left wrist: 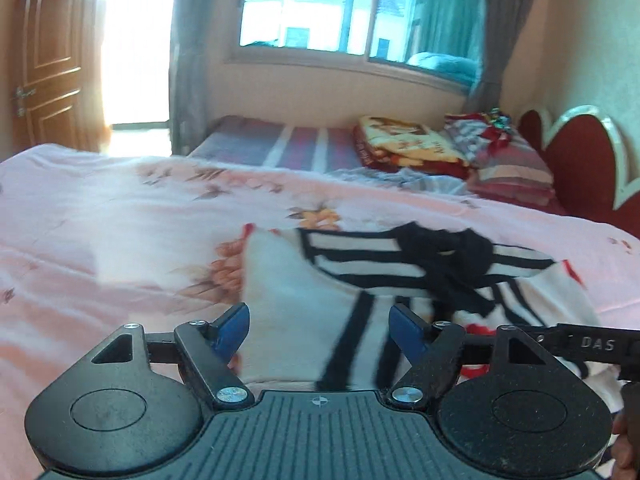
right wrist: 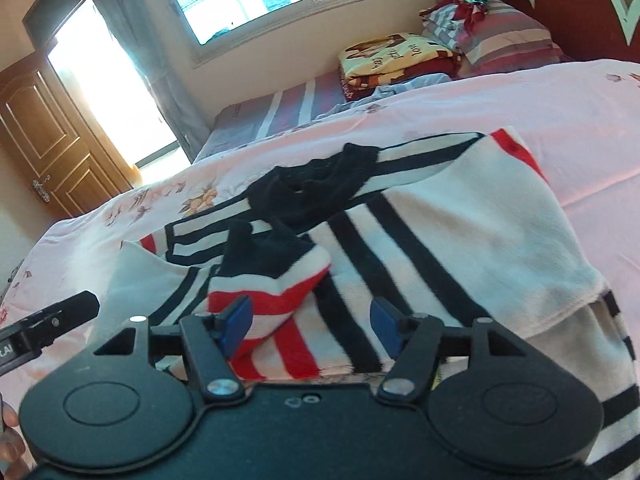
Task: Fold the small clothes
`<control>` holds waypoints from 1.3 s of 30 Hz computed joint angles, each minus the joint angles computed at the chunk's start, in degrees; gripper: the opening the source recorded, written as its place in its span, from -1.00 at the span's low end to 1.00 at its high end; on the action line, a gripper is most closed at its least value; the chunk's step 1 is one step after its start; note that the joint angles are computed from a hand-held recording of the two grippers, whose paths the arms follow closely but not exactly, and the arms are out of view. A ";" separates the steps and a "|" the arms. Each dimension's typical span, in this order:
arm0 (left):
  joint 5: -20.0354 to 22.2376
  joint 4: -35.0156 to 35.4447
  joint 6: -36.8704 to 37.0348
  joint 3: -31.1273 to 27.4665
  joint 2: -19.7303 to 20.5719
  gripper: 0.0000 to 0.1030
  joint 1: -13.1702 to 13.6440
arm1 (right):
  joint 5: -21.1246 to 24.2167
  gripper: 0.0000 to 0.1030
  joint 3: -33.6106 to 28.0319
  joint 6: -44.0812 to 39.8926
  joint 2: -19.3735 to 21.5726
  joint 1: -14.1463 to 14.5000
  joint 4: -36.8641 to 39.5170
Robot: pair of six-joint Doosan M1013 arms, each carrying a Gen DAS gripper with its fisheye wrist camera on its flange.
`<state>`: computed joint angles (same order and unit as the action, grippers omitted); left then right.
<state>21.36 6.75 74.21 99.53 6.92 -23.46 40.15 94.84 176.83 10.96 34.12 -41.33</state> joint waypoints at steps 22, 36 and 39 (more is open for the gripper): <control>5.44 -11.81 8.69 -0.93 4.42 0.48 0.82 | 4.18 -0.64 3.25 0.20 -1.83 -2.23 4.69; 8.77 -9.03 0.35 -11.06 12.17 0.47 2.89 | 11.77 -0.86 3.64 5.67 -2.07 -0.40 -11.19; 8.53 -6.26 -1.86 -12.48 13.57 0.47 2.51 | 12.30 -0.85 4.05 2.97 -1.54 -2.33 -5.56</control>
